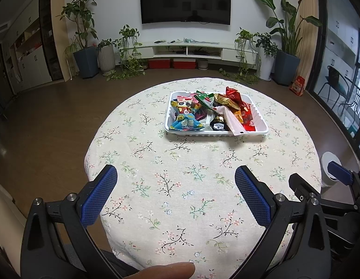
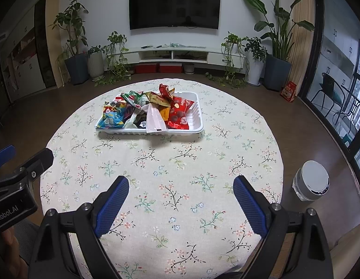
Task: Organize snacks
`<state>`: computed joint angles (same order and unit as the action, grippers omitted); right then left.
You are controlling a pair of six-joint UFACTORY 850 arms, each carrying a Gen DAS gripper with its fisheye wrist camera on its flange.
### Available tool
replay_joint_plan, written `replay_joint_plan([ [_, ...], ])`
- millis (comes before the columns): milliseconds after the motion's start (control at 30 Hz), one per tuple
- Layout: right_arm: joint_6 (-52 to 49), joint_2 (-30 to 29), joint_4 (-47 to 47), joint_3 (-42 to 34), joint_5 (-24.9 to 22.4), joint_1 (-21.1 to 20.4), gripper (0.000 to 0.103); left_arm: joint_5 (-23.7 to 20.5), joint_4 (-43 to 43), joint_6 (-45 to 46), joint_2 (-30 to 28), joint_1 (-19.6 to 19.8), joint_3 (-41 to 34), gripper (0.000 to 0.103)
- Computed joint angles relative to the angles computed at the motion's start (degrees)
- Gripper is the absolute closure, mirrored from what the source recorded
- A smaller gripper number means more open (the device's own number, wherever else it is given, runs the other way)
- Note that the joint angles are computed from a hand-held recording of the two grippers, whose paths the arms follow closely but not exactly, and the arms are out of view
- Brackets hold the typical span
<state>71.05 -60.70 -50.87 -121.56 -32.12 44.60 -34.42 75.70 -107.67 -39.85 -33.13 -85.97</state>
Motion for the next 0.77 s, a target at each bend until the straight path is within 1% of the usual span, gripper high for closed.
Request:
replay_joint_plan([
  [467,-1.66,-0.74,1.54,-0.66,-0.03,-0.03,0.010,0.35,0.07,-0.32,-0.18,0.03,-0.03,0.000],
  [633,-1.98,-0.77,1.82,-0.54,-0.01,-0.09,0.010,1.00,1.74,-2.41,0.12,0.28,0.65,0.000],
  [767,-1.90,-0.67,1.88,-0.38,-0.09,-0.17,0.010,2.44,2.54,-4.23,0.43,0.79,1.32,0.000],
])
